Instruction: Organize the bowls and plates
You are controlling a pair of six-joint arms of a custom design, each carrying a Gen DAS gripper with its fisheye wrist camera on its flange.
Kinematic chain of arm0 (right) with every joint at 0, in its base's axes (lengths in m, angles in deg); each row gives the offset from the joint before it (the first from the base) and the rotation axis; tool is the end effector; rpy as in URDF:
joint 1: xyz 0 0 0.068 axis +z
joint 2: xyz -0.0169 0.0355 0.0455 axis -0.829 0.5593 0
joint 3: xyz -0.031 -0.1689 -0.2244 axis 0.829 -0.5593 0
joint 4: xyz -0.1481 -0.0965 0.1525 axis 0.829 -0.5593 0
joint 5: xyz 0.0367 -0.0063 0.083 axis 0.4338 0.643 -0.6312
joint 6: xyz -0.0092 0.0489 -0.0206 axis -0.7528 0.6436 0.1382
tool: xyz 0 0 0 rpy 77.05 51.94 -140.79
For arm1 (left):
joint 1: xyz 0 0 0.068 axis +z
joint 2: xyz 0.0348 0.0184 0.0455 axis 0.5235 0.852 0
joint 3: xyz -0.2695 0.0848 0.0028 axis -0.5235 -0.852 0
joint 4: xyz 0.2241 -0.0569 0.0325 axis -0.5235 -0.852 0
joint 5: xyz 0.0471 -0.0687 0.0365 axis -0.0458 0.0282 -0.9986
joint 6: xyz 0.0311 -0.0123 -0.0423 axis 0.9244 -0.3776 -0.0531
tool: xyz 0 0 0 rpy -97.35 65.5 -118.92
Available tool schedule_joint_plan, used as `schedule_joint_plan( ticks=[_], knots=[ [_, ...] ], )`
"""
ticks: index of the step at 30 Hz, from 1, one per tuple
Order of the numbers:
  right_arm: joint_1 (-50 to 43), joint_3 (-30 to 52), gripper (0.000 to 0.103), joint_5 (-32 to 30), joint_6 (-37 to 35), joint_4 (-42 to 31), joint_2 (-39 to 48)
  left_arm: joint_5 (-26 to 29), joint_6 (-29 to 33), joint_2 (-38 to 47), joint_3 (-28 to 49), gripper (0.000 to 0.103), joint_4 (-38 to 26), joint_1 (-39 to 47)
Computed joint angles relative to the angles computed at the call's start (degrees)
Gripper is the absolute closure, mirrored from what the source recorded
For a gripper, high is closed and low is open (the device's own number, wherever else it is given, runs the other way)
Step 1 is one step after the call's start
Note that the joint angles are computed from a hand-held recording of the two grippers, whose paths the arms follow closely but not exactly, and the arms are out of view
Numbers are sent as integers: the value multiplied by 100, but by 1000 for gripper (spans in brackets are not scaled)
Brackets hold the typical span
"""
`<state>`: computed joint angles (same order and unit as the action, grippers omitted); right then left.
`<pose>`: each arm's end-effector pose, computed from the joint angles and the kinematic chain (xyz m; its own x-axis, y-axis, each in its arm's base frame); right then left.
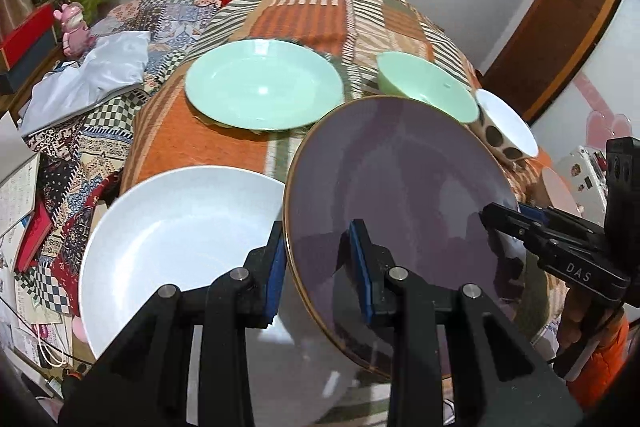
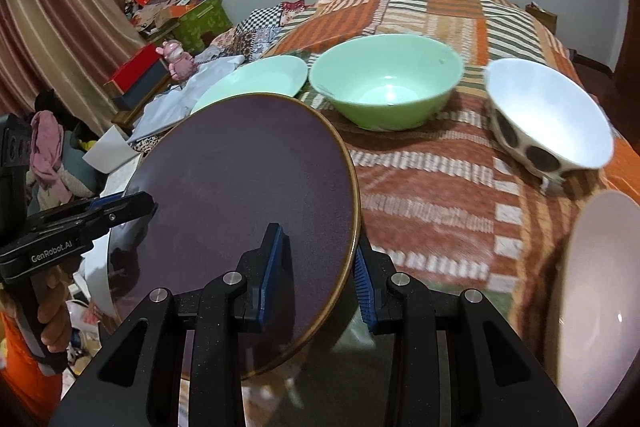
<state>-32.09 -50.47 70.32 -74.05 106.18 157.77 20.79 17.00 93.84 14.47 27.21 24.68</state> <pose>0.1992 0.0946 0.0844 -0.8091 -0.1030 -0.5785 -0.3106 0.9107 0.2723 0.1739 -0.0281 0.0863 -0.8394 -0.0330 -0.5425 0.1168 0.9639 -0.2393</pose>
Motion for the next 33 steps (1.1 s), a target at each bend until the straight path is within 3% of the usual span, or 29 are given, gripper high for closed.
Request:
schedule_joint_plan(
  ticks=[7, 17, 33],
  knots=[
    [-285, -480, 72, -48, -51, 169, -262, -176, -437, -132, -202, 73, 151, -647],
    [-641, -979, 72, -65, -98, 442, -335, -324, -902, 362, -319, 73, 703, -1377],
    [-745, -1229, 72, 212, 188, 1205, 246, -351, -1056, 1430, 165, 73, 1022, -1673]
  ],
)
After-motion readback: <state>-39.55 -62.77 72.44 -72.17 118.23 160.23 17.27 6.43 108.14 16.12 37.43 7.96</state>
